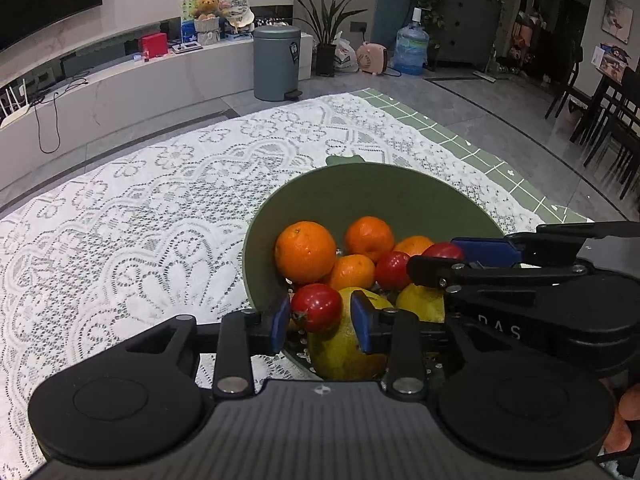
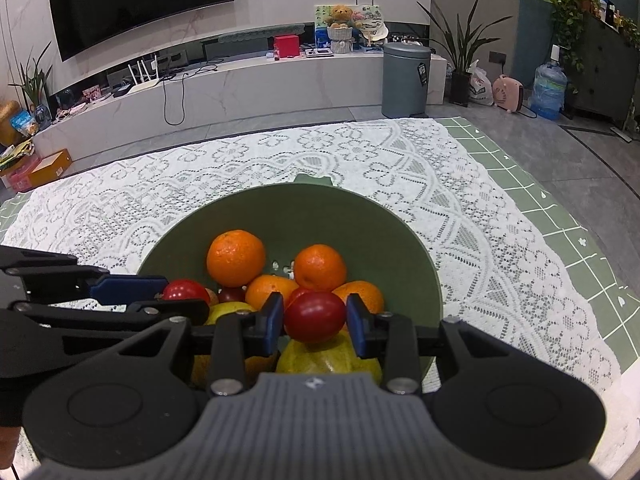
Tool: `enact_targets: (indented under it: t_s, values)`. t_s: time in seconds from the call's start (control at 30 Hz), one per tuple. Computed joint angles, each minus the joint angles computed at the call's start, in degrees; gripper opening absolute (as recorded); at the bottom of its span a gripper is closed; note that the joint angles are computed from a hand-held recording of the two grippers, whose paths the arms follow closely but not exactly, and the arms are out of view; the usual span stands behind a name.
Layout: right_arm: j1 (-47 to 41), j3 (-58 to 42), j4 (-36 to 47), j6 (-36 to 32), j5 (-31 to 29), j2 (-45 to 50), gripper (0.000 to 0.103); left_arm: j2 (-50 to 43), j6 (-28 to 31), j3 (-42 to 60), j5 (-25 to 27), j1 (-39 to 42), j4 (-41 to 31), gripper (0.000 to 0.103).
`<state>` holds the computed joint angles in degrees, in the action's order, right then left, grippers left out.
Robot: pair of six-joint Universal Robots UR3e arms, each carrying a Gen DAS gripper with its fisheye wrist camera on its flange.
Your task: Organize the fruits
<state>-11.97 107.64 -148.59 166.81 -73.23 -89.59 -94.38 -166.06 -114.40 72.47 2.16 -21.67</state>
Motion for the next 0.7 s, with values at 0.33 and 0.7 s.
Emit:
enact_targets:
  t_s: [0.33, 0.7]
  values:
    - [-0.5, 2.4, -1.6, -2.0, 1.9, -2.3, 0.032, 6.7, -1.8, -4.1, -1.3, 2.5, 0.9, 0.056]
    - [0.5, 1.6, 0.7, -3.9, 1.5, -2.2, 0.050, 12.7, -2.8, -7.1, -0.4, 4.2, -2.3, 0.057]
